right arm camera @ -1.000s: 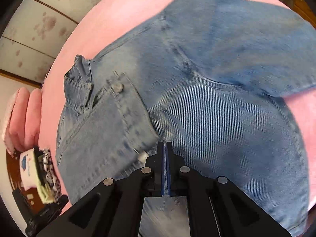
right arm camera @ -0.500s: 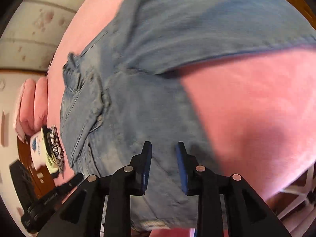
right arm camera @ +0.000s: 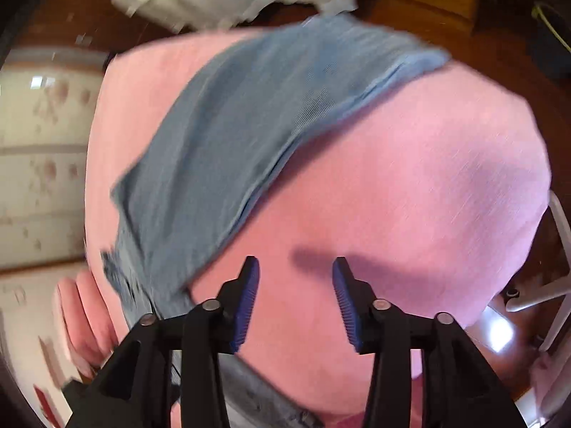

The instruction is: Fold large clothes

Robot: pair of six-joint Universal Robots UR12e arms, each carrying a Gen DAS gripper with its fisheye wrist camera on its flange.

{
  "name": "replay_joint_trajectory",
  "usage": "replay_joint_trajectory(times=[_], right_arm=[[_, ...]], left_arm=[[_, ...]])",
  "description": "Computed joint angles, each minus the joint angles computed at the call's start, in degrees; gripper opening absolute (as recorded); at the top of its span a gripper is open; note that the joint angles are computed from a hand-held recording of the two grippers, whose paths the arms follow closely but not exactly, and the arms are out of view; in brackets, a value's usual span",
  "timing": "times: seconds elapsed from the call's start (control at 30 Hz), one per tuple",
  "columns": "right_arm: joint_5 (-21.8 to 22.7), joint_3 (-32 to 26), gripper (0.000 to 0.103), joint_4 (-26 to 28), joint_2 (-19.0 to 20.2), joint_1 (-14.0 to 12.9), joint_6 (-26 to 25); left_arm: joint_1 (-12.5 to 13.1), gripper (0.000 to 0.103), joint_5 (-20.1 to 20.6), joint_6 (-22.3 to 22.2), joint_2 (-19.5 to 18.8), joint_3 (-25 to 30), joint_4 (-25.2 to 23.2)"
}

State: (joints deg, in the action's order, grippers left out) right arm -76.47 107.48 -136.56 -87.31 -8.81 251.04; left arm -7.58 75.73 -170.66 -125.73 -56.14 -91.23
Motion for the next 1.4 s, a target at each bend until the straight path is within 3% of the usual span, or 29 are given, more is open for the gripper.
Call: replay_joint_trajectory(times=[0.13,0.23,0.37,0.5,0.57,0.6,0.67,0.7,0.73,0.87,1.0,1.23,1.4], right_arm=[[-1.4,2.78,0.047,-3.76,-1.36,-2.91,5.06],[0.87,4.54,0.047,-6.09,-1.55,-5.13,9.43],[1.03,6.66,0.047,-11.87,-1.34,-6.45,16.61],[0.52,6.47,0.047,-13.25,-0.33,-7.27,18.72],[-1.46,5.88,0.041,-13.34,0.2,-7.19,19.85],[-2.52,5.33,0.031,-12.48,0.42,-7.04,19.91],[-4.92,4.28,0.023,-10.67,0.69,-6.73,19.86],[-6.18,3.91,0.012,-10.8,0.86,-6.38,20.09],[-7.89,3.77,0.009,-11.66,0.92,-6.01,20.5],[-13.01,2.08,0.007,-12.01,0.99,-4.56,19.47],[-18.28,-2.3,0.006,-8.57,1.76,-2.23,15.86],[-30.8,-13.8,0.006,-2.85,5.45,4.74,6.96],[-35.64,-22.79,0.006,-0.29,10.29,10.23,2.63]], left_arm=[[-1.08,0.005,-0.19,0.39,-1.97,3.35,-1.73],[-1.82,0.005,-0.26,-0.09,-3.38,5.61,-2.67],[-1.92,0.005,-0.8,-0.48,-4.28,7.72,-3.82],[-2.29,0.005,-1.05,-0.67,-5.3,9.64,-4.3],[-2.37,0.005,-0.9,-0.29,-5.46,10.14,-4.52],[-2.37,0.005,-0.77,-0.12,-5.57,10.42,-4.36],[-2.18,0.005,-0.24,0.27,-5.44,10.24,-4.02],[-2.11,0.005,0.05,0.26,-5.55,10.47,-4.1],[-1.87,0.005,-0.01,0.32,-5.49,10.38,-4.1],[-0.76,0.005,-1.36,-0.06,-5.22,9.97,-3.88],[0.85,0.006,-2.8,1.09,-4.85,9.38,-3.89],[5.0,0.006,-5.94,2.31,-4.08,9.5,-3.45],[8.51,0.006,-5.96,3.75,-3.93,10.2,-3.7]])
